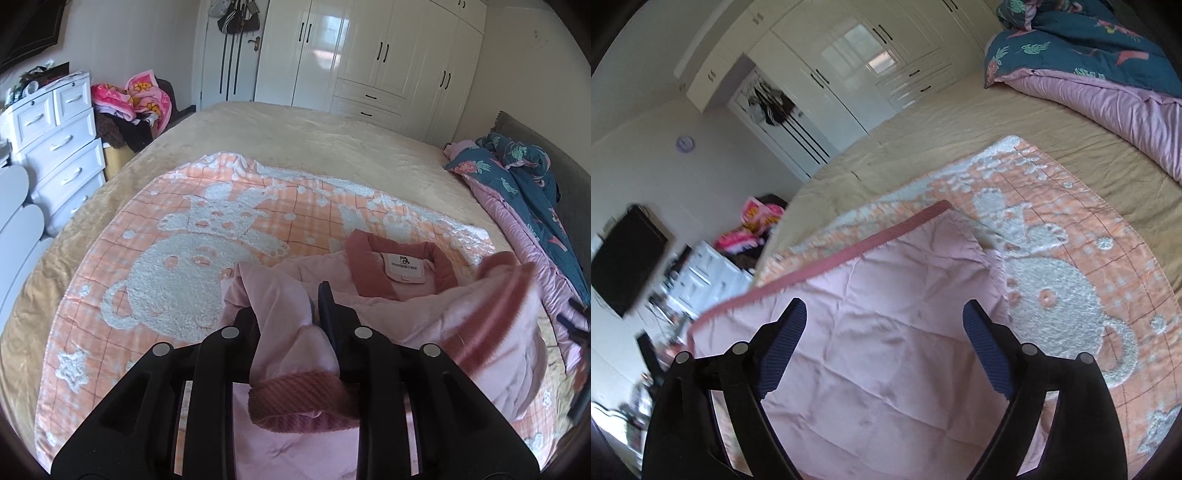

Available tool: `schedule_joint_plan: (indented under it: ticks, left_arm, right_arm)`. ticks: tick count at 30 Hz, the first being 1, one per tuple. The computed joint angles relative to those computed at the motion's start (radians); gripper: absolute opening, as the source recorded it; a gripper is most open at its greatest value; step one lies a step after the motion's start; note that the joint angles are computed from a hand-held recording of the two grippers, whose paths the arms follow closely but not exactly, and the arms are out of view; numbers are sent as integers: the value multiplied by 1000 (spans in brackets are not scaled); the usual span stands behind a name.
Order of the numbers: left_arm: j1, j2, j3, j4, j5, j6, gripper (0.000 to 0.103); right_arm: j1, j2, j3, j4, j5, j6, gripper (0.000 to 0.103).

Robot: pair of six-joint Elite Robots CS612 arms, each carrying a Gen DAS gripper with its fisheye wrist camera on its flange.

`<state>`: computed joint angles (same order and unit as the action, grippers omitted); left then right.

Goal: Fold large clothes
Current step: 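Carry the held cuffs across the jacket with both grippers and open them, then grasp the jacket's quilted edge with both grippers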

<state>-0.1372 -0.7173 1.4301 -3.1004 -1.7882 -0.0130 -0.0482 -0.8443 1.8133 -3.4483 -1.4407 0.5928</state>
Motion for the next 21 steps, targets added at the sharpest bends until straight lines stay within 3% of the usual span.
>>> schedule_joint_plan:
  ticks: [4,7,9,12,13,15,18,21]
  left_arm:
    - [-4,6,-6,-3,10,-11,20]
    - [-3,10,-17,15,-6,-22,30]
    - [1,10,-20,17,-35,-33,52]
    - [6,4,-13,-14,-67,-52,72]
    - [6,1,-8,-29,-68,-56,75]
    - [1,-9,13,-96,-26,-53,91]
    - [1,-17,39,-184,22,-30,93]
    - [13,-18,55,-184,42,-13,93]
  right_arm:
    - [30,17,-17,101,-112,-83,86]
    - [42,31,-20,110,-162,-121,86]
    - [48,35,-20,105,-181,-141,89]
    - [52,36,-20,97,-193,-165,91]
    - [53,35,-19,100,-200,-170,91]
    - [52,33,-20,106,-203,-180,93]
    - [52,29,-13,106,-220,-194,95]
    - [54,26,-5,107,-251,-215,96]
